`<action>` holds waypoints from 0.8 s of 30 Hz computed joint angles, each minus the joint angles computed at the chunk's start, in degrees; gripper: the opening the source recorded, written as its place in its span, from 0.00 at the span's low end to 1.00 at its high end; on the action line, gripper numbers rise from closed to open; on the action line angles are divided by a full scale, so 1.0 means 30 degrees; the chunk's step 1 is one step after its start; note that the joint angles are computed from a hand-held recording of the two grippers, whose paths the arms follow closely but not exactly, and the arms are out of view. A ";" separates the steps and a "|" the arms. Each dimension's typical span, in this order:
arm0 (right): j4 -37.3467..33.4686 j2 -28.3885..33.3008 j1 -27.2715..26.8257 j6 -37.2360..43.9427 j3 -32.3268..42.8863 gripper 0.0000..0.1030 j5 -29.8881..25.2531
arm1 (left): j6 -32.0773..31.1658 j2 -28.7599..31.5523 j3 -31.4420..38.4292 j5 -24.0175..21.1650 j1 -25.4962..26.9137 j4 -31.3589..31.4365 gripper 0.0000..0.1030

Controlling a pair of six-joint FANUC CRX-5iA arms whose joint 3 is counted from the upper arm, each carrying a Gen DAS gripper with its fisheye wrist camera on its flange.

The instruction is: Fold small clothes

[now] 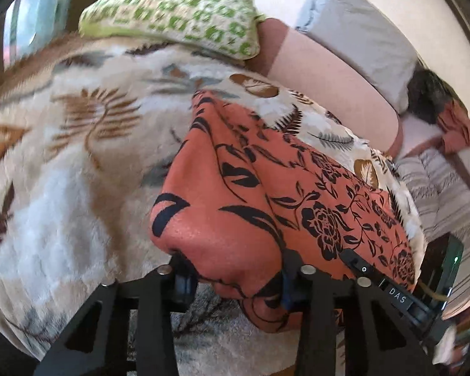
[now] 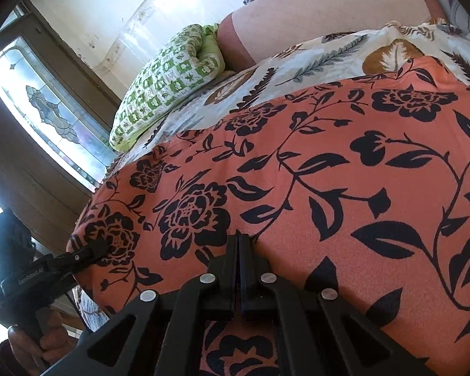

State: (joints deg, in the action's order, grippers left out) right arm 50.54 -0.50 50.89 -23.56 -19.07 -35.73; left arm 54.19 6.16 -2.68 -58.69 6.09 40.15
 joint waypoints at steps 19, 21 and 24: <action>0.2316 -0.1473 -0.1057 -0.2981 -0.2433 0.01 0.3473 | 0.0578 -0.0091 0.2113 -0.0645 -0.1134 -0.1760 0.30; 0.1495 -0.2344 -0.1318 -0.3085 -0.3039 0.05 0.4598 | -0.0485 -0.0386 0.2285 -0.0460 -0.1562 -0.1365 0.30; 0.3913 -0.4645 -0.2228 -0.6378 -0.5361 0.05 0.6166 | -0.1984 -0.0647 0.2766 -0.0404 -0.2536 -0.0844 0.30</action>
State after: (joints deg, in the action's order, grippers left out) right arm 62.27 -14.43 44.20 -42.69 -35.15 -17.23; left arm 48.24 4.22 5.62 -59.91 -1.52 37.62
